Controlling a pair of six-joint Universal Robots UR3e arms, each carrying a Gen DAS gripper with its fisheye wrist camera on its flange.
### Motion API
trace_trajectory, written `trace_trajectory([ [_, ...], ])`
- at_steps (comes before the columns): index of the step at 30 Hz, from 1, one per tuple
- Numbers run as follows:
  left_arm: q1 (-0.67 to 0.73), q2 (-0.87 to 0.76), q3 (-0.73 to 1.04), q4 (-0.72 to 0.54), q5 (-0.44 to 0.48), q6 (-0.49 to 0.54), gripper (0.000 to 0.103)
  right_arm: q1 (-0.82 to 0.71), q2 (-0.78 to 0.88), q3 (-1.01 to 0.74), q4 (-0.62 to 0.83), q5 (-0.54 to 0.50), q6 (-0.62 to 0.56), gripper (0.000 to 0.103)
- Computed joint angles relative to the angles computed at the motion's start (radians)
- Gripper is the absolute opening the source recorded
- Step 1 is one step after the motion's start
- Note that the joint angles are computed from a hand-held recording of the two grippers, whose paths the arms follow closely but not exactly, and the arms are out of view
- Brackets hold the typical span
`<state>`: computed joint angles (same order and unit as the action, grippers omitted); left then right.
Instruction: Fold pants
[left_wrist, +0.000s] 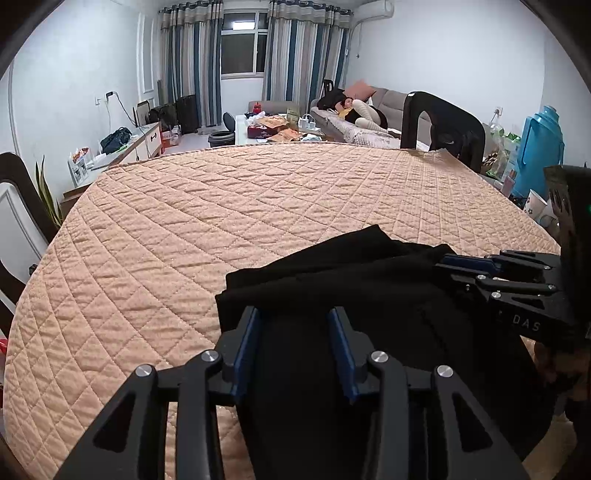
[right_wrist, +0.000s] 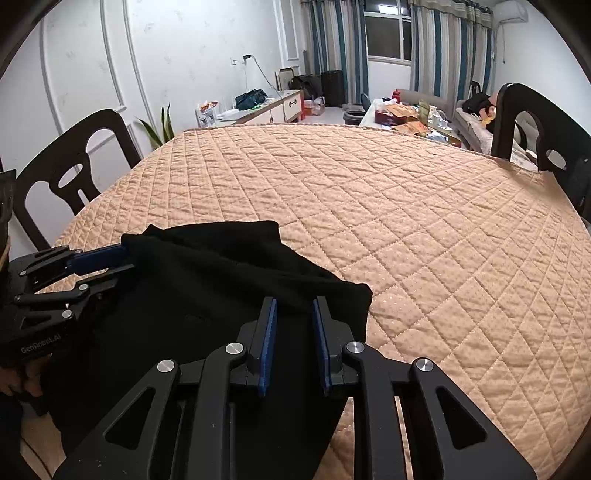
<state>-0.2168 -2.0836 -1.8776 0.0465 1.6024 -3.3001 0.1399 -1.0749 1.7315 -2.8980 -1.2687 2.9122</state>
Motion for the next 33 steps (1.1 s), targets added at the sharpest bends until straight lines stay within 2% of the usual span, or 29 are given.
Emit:
trace_trajectory([
  [6, -0.016, 0.079, -0.038, -0.053, 0.034, -0.046, 0.045, -0.039, -0.089, 0.089, 0.001, 0.042, 0.019, 0.021],
  [13, -0.153, 0.240, -0.182, -0.037, 0.193, -0.108, 0.044, -0.099, -0.382, 0.391, -0.029, 0.151, -0.056, 0.021],
  [19, -0.271, 0.299, -0.273, -0.028, 0.258, -0.177, 0.045, -0.086, -0.565, 0.590, -0.034, 0.143, -0.108, 0.021],
  [23, -0.307, 0.302, -0.309, -0.034, 0.274, -0.222, 0.044, -0.081, -0.627, 0.663, -0.011, 0.113, -0.137, 0.021],
  [26, -0.333, 0.260, -0.308, -0.019, 0.300, -0.245, 0.045, -0.063, -0.597, 0.684, -0.037, 0.078, -0.146, 0.022],
  [28, -0.360, 0.245, -0.300, -0.015, 0.336, -0.255, 0.045, -0.079, -0.582, 0.713, -0.092, 0.096, -0.154, 0.022],
  [33, -0.370, 0.297, -0.323, -0.048, 0.338, -0.284, 0.045, -0.135, -0.703, 0.745, 0.002, 0.142, -0.170, 0.022],
])
